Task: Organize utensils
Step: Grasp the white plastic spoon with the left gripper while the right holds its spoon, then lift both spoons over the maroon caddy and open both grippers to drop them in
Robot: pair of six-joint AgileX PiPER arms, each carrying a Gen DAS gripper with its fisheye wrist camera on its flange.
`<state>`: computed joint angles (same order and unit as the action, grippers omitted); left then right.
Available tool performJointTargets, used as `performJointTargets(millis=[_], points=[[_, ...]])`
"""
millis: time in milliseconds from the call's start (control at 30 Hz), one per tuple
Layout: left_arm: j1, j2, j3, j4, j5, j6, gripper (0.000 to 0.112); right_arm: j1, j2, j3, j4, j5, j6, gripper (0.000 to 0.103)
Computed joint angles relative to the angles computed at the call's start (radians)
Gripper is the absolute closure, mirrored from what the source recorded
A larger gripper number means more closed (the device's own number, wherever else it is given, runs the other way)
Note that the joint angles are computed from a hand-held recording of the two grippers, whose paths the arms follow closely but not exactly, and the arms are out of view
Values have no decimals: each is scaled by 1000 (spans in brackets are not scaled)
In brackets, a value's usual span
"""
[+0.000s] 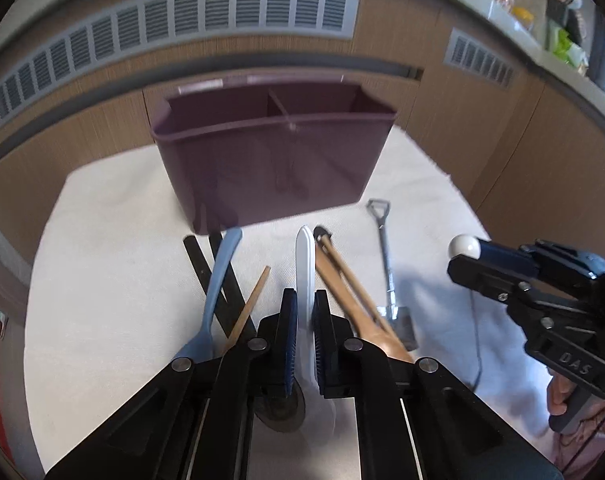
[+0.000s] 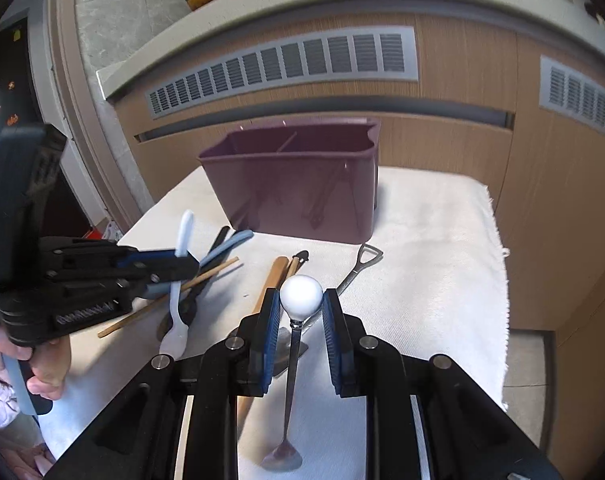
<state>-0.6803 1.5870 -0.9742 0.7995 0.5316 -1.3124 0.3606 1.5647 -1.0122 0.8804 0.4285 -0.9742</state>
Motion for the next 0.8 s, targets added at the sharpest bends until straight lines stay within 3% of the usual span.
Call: performJointTargets(millis=[167,300,400,567,800], points=[[-76,-148,106,205,25,-246,109,29,-123,69,-23,-24,36,83],[-145,-221,134,301,87,-351,109,75,-190,64,-183,-40,196,84],[-134,-279,135,265,68,-307,109,86,-202,20,-258,-2,268,84],[-141,-321,82,282,109,-247,109,86,-194,-124,-348,71,362,84],[-24,-309,-242,158,153,160,109,118,-97,-518,-556,89,552,84]])
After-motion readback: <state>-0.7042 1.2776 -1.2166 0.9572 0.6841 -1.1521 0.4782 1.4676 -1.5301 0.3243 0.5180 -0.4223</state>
